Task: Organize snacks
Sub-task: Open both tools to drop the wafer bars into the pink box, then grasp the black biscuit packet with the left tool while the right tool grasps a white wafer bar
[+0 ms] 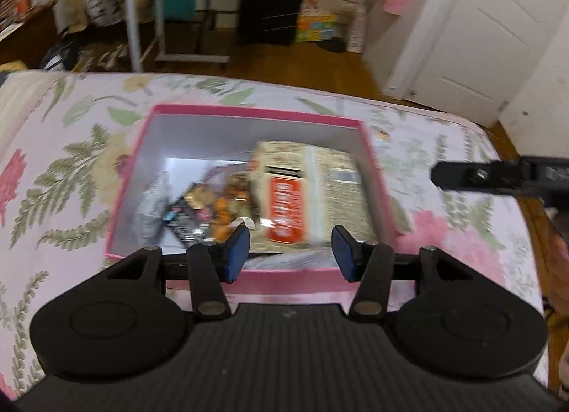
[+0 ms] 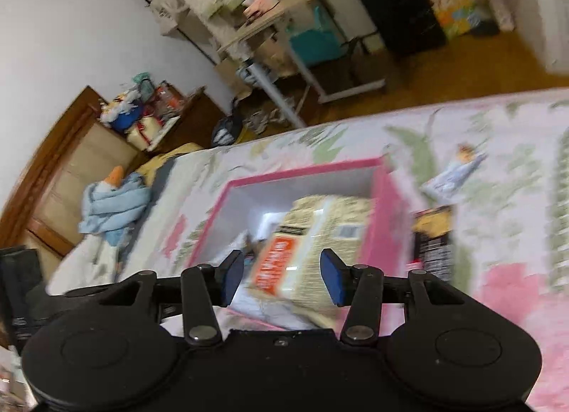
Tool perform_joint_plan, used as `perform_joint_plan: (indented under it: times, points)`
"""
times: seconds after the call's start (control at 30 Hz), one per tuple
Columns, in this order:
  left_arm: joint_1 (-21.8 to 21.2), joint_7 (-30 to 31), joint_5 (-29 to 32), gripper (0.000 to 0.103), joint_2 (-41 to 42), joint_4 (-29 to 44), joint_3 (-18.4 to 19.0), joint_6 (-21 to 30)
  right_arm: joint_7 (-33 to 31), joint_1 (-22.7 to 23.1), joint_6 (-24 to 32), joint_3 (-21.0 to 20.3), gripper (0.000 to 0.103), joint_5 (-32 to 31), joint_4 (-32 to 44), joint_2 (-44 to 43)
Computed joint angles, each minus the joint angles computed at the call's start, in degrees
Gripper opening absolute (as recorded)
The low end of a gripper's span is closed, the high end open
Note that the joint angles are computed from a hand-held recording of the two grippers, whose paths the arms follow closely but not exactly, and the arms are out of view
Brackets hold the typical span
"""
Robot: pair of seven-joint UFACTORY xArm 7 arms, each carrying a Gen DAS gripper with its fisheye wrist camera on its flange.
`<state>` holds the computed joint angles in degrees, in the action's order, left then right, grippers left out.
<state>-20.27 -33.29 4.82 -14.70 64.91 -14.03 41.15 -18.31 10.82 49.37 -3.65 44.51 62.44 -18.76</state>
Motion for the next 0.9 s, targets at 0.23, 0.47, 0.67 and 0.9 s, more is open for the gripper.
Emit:
perform_joint_plan:
  times: [0.23,0.47,0.67,0.9]
  points:
    - [-2.71,-4.50,6.15,0.048,5.04,4.68,-4.53,-2.77,-0.83,-3.35,2.32,-2.53,0.054,-4.02,-0.62,-0.56]
    - [-8.22,-16.25,15.19,0.044,14.97,11.25,-5.07,-3.33,-6.99,-5.35,2.28,-4.38,0.053,0.02,-2.02,3.26]
    - [-16.65,-32.03,28.05,0.044,27.55,22.68,-1.25,1.35,-12.79,-8.72,3.37,-3.32,0.052,3.35,5.30,13.77]
    - [-26.56,-35.51,35.25,0.044,42.68,38.32,6.30,10.27,-10.26,-13.33,5.25,1.43,0.053,1.20,19.10,28.58]
